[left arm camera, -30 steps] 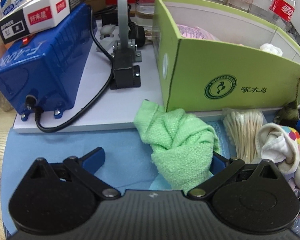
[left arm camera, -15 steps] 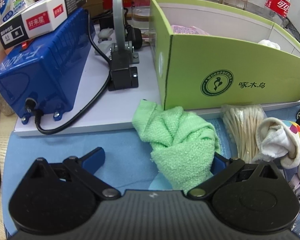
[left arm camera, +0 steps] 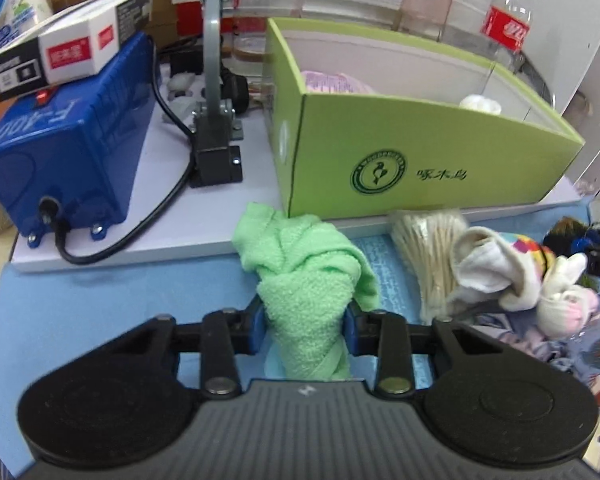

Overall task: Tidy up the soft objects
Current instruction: 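Drop the green towel into the box with the left gripper while the right drops the ornament in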

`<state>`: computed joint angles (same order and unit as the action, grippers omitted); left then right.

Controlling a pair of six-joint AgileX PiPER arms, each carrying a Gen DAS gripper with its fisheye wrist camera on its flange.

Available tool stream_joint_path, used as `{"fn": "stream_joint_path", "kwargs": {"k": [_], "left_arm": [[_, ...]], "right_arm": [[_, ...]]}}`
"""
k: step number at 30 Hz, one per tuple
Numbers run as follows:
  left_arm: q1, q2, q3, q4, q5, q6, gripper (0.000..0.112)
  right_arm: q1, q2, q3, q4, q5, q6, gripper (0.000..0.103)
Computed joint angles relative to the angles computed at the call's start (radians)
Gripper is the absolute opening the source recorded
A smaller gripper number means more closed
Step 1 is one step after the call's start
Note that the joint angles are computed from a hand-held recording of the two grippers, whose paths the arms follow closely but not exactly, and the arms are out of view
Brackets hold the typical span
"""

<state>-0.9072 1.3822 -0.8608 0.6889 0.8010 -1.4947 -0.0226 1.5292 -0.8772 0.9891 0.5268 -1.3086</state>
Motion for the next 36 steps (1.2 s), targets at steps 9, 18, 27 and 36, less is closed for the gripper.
{"fn": "stream_joint_path", "kwargs": {"k": [9,18,27,36], "left_arm": [[-0.120,-0.221,0.001,0.054,0.187,-0.071,0.035],[0.105,-0.123,-0.362,0.008,0.173,0.317,0.035],[0.290,0.160,-0.585,-0.161,0.020,0.545,0.043],[0.304,0.181,-0.509,-0.152,-0.009,0.490,0.061]], "right_arm": [[-0.198,-0.164,-0.014,0.055,0.296,-0.037,0.021],[-0.121,-0.114,-0.243,0.130,0.386,0.058,0.021],[0.099,0.165,-0.664,-0.030,0.313,0.278,0.023],[0.178,0.265,-0.706,-0.164,0.321,0.436,0.036]]}}
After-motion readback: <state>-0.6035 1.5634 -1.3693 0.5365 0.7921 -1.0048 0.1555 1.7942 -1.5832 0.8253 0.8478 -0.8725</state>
